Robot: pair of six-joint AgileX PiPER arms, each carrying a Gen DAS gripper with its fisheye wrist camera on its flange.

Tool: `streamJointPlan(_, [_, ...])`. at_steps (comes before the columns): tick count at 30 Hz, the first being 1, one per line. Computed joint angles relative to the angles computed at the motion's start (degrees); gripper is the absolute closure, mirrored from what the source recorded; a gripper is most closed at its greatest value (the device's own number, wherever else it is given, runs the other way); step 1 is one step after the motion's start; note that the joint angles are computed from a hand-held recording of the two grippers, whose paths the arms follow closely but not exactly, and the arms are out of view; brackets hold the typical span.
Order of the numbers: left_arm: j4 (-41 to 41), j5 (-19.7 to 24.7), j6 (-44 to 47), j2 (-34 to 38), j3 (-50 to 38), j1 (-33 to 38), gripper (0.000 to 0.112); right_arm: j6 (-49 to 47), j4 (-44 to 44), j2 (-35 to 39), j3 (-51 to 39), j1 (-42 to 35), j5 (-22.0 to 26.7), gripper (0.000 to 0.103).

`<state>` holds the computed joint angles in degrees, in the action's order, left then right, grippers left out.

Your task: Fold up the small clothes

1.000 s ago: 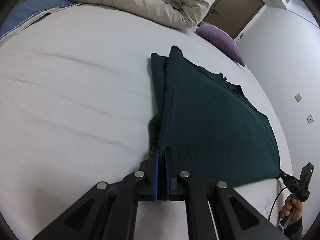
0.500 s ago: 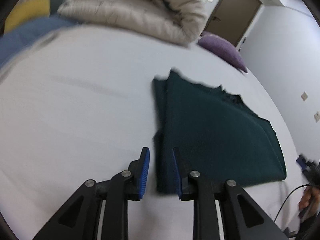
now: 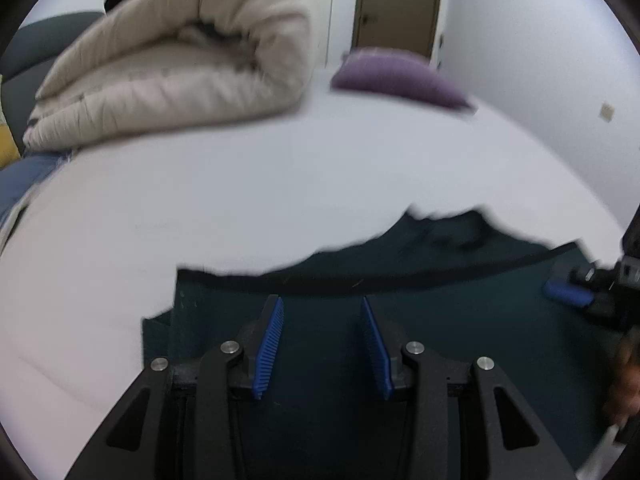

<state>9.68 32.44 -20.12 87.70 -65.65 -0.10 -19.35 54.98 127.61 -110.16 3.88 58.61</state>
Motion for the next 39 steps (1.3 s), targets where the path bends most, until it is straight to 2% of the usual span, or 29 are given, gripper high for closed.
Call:
streamJointPlan(2, [-9.27,-3.84,8.26,0.37,2.93,3.78,0.069,0.0,2.67,4.3,-3.31,-2.26,0.33,0.076])
streamJointPlan(3, [-15.0,-5.51,12.26,-0.86,4.59,5.72,0.07,-0.5,6.91,6.6,-4.73,-4.68,1.62,0.086])
streamJointPlan(4, [-20.72,-5.67,17.39,-1.5,5.35,7.55,0.071,-0.23,9.76,8.15,-5.79,-6.71,2.11,0.09])
streamJointPlan(6, [-30.91,-6.7,27.62,-2.78,7.64,10.68,0.071,-4.7,15.09,7.44,-2.73,-10.26,0.91,0.091])
streamJointPlan(7, [-33.08,-7.22,29.84,-3.06,8.41,11.59,0.071,-6.39,15.37,6.36,-1.22,-11.75,-1.1,0.091])
streamJointPlan(10, [-38.9,-5.83,33.1,-2.61,8.31,14.62,0.071,-4.45,14.58,5.15,-0.3,-15.48,-2.99,0.091])
streamJointPlan(11, [-39.16,-4.91,32.35,-2.89,8.15,15.61,0.071,-2.49,11.55,2.95,1.4,-16.04,-5.74,0.086])
streamJointPlan(12, [-37.13,-4.86,29.94,-3.52,8.37,15.43,0.072,-1.46,8.44,0.2,3.72,-16.56,-8.14,0.081])
streamJointPlan(13, [-32.82,-4.75,25.62,-4.85,8.97,14.59,0.073,-1.67,7.63,-1.79,5.53,-16.96,-8.24,0.081])
streamJointPlan(15, [-22.08,-3.21,14.22,-10.45,11.85,10.99,0.07,-6.78,11.56,-6.47,11.42,-17.88,-5.03,0.081])
streamJointPlan(17, [-16.59,-3.37,6.33,-16.36,14.96,6.25,0.054,-15.51,17.31,-13.63,20.74,-17.22,-0.5,0.081])
streamJointPlan(19, [-5.9,-2.68,-5.13,-21.28,17.54,-1.04,0.046,-20.78,18.83,-18.75,26.92,-14.94,4.36,0.081])
streamJointPlan(21, [4.23,0.68,-15.75,-22.75,18.84,-8.24,0.045,-25.52,19.01,-22.46,32.6,-9.26,7.12,0.08])
streamJointPlan(22, [6.34,2.0,-18.52,-22.7,19.57,-10.26,0.045,-27.13,19.2,-22.56,34.49,-6.09,8.13,0.08])
streamJointPlan(25, [8.54,3.09,-21.07,-23.76,23.31,-12.37,0.045,-25.96,16.24,-19.39,37.06,1.37,5.74,0.078])
streamJointPlan(27, [5.61,2.94,-16.65,-24.61,24.22,-10.66,0.045,-25.44,14.71,-17.58,38.96,2.09,3.4,0.08])
streamJointPlan(29, [1.49,2.06,-11.5,-24.51,24.36,-8.06,0.045,-29.35,18.8,-16.93,41.62,-2.04,4.82,0.085])
streamJointPlan(33, [5.74,1.4,-15.42,-23.98,25.06,-10.07,0.043,-31.18,20.61,-20.36,46.69,-13.81,3.25,0.084])
streamJointPlan(36, [7.45,1.14,-17.5,-24.55,25.94,-11.12,0.043,-29.77,17.85,-23.14,47.58,-25.01,3.23,0.084])
streamJointPlan(39, [6.79,0.85,-16.46,-24.36,25.95,-10.52,0.043,-25.51,13.08,-26.41,45.72,-30.95,-0.1,0.082])
